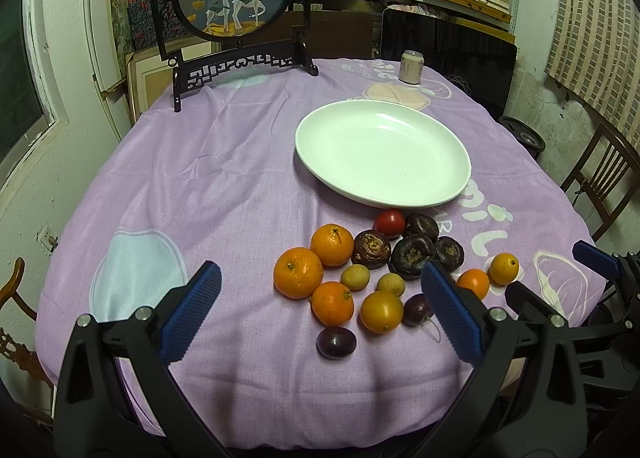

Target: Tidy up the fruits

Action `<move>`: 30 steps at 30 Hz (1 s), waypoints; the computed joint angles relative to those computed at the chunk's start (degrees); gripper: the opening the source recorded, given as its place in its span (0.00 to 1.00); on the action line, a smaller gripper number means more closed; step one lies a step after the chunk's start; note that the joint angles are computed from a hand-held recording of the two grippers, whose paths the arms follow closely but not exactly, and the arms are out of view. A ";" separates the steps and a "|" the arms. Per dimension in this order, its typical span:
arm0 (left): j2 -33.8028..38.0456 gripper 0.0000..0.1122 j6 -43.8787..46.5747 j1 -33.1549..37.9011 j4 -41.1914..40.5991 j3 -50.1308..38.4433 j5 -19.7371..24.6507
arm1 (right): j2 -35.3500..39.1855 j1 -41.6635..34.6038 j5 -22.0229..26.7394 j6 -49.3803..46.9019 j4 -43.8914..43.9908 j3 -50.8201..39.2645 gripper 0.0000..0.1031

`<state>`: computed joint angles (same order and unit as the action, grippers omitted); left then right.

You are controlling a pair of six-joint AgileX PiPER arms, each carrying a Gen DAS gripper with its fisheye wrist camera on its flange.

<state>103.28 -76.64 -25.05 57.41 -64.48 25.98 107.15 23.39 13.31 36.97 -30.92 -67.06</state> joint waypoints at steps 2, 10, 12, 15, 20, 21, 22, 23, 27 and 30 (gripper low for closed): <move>-0.14 0.90 -0.15 0.09 0.11 0.27 -0.18 | 0.06 0.10 -0.13 0.92 -0.79 0.12 0.99; -0.14 0.90 0.08 0.15 -0.13 0.25 -0.26 | 0.03 0.13 0.03 0.63 -0.55 0.00 0.99; -0.16 0.90 0.21 0.23 -0.22 0.29 -0.36 | 0.03 0.15 0.15 0.50 -0.37 -0.06 0.99; -0.16 0.90 0.32 0.20 -0.43 0.21 -0.31 | 0.09 0.17 -0.06 0.58 -0.45 0.02 0.99; -0.13 0.90 0.37 0.17 -0.46 0.17 -0.26 | 0.14 0.24 -0.11 1.03 -0.95 0.03 0.99; -0.14 0.90 0.40 0.21 -0.44 0.20 -0.31 | 0.08 0.25 0.04 0.66 -0.56 -0.03 0.99; -0.16 0.90 0.44 0.27 -0.46 0.24 -0.39 | 0.08 0.25 0.04 0.66 -0.56 -0.03 0.99; -0.18 0.90 0.47 0.32 -0.46 0.29 -0.47 | 0.13 0.28 0.08 0.74 -0.65 -0.06 0.99; -0.14 0.90 0.53 0.23 -0.74 0.14 -0.30 | 0.14 0.39 0.08 1.06 -0.98 -0.02 0.99; -0.13 0.90 0.53 0.25 -0.70 0.15 -0.31 | 0.16 0.44 0.06 1.31 -1.19 0.01 0.99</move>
<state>103.15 -76.11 -24.80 56.71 -64.33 25.68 107.31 23.83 13.37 38.28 -32.12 -67.06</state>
